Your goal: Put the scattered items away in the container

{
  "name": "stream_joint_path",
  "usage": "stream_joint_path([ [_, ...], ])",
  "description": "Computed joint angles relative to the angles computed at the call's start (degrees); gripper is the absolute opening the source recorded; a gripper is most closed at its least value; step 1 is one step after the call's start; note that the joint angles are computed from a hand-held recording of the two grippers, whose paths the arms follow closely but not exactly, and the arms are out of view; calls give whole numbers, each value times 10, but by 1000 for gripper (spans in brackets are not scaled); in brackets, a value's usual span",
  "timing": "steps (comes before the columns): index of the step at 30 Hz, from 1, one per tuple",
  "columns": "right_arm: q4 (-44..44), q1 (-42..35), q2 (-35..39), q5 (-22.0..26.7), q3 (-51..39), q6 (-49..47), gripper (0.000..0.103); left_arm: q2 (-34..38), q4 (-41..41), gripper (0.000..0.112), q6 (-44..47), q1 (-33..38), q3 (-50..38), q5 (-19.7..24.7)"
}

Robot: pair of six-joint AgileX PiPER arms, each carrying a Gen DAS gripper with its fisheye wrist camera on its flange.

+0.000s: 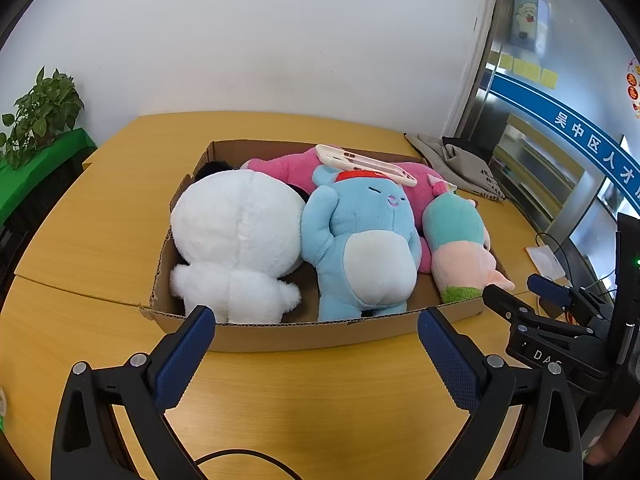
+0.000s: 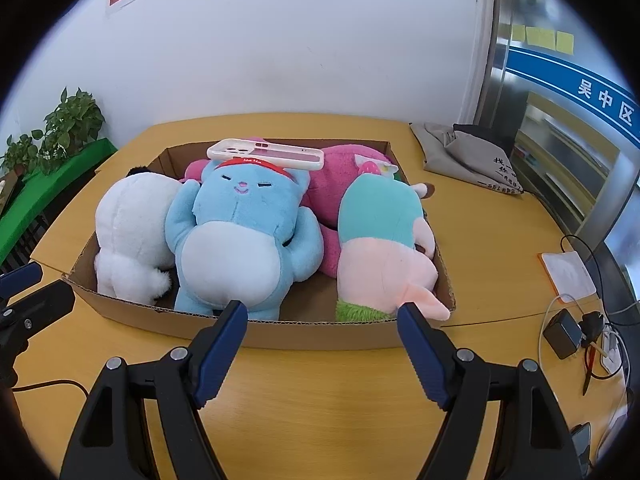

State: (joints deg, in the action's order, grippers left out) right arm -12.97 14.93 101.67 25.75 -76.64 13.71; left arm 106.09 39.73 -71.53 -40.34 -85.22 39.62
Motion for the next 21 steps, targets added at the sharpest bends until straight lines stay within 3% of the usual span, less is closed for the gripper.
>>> stream_joint_path([
  [16, 6, -2, 3, -3, 3, -8, 78, 4, -1, 103, 10, 4, -4, 8],
  [21, 9, -2, 2, -6, 5, -13, 78, 22, 15, 103, 10, -8, -28, 57],
])
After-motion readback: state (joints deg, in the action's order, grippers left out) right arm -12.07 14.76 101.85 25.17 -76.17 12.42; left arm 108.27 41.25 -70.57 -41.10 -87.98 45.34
